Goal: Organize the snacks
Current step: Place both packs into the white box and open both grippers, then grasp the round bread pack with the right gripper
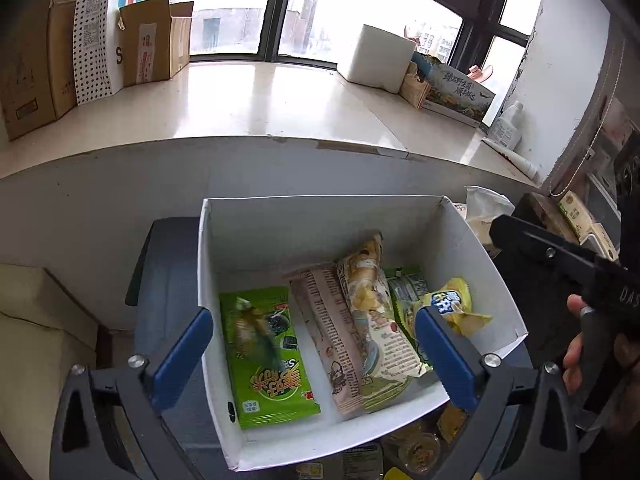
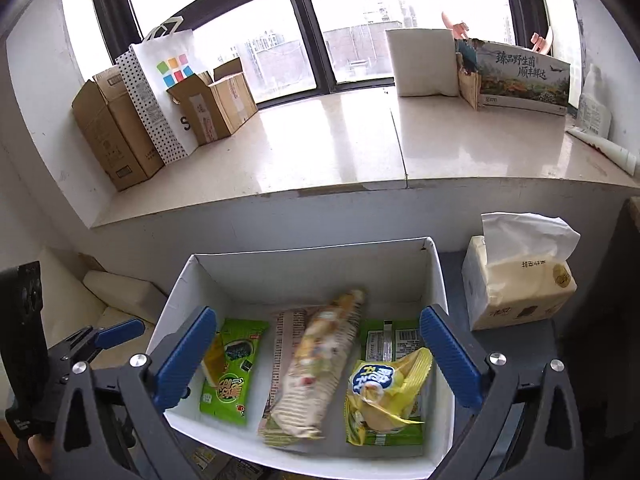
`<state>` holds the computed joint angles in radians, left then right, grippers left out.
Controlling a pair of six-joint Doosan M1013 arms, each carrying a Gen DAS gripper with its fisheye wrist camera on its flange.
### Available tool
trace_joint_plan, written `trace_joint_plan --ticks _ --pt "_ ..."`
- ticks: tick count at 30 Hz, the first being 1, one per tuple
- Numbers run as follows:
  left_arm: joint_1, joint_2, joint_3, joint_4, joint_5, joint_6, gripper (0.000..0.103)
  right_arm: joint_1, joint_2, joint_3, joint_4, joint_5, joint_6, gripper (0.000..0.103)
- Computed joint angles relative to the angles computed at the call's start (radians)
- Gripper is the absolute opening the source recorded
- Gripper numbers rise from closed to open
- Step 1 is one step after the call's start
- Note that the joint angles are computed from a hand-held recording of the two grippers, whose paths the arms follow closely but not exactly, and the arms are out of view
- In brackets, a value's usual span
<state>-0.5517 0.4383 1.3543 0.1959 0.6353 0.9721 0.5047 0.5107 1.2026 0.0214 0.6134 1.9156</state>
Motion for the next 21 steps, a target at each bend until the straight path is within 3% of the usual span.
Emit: trace_joint_plan --ticks 4,9,14,17,19,21 --pt "-0.005 -0.014 0.020 0.002 -0.002 0.000 0.103 0.011 -0.034 0.050 -0.076 -0.036 0.050 0.103" --pt "-0.019 -0.057 0.087 -0.004 -0.060 0.014 0.103 0.029 -0.112 0.193 -0.174 -0.178 0.229 0.103" --pt "-0.041 -0.115 0.180 -0.012 -0.126 0.016 0.103 0.046 -0.182 0.343 -0.160 -0.340 0.348 0.103" --pt "-0.063 -0.154 0.235 0.065 -0.144 -0.055 0.103 0.043 -0.202 0.389 0.027 -0.367 0.188 0.103" --pt "-0.077 -0.185 0.278 0.104 -0.171 -0.101 0.103 0.035 -0.219 0.419 0.246 -0.372 -0.034 0.103" --pt "-0.087 -0.219 0.329 0.101 -0.221 -0.114 0.103 0.035 -0.246 0.449 0.300 -0.362 -0.121 0.103"
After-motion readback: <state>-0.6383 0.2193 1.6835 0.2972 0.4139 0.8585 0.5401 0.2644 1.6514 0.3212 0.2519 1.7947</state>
